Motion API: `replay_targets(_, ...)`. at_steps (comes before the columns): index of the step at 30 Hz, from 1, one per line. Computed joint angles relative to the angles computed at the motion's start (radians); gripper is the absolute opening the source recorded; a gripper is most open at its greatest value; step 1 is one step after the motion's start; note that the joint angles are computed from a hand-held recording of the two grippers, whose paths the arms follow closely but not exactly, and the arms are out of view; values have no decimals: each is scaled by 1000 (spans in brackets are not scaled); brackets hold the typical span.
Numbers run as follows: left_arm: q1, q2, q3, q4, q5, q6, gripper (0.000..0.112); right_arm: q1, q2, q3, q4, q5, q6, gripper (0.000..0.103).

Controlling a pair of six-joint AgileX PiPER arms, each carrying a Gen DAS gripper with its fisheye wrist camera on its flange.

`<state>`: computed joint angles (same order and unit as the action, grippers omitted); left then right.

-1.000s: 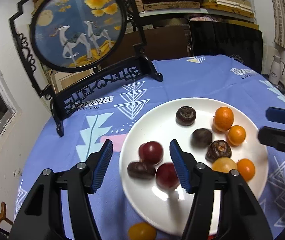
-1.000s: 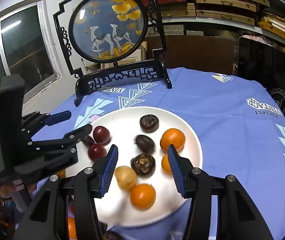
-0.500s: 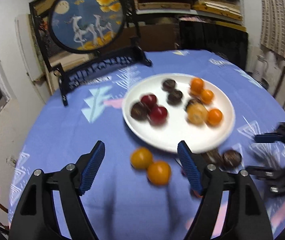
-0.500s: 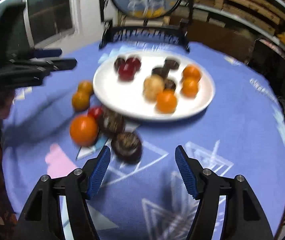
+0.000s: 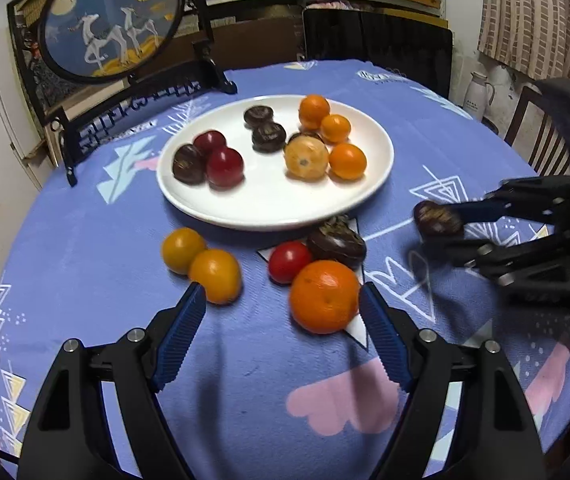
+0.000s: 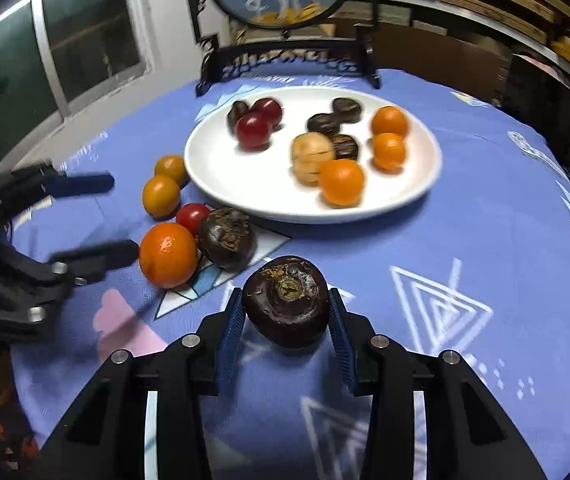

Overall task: Organize fruits
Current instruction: 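Grasp a water chestnut with the right tool while the left tool grasps a large orange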

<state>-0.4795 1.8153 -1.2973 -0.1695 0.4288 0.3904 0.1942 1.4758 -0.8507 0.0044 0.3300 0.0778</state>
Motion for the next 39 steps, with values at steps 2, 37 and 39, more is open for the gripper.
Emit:
replay_targets(2, -13, 16, -7, 20, 0, -24, 76, -10, -25, 28, 19, -10, -9, 42)
replay_targets(37, 13, -125, 177, 172, -121, -180, 43, 233, -70, 98, -162, -44, 295, 42)
replay_targets(39, 16, -128, 177, 157, -121, -164, 43, 235, -64, 94, -159, -43, 292, 42)
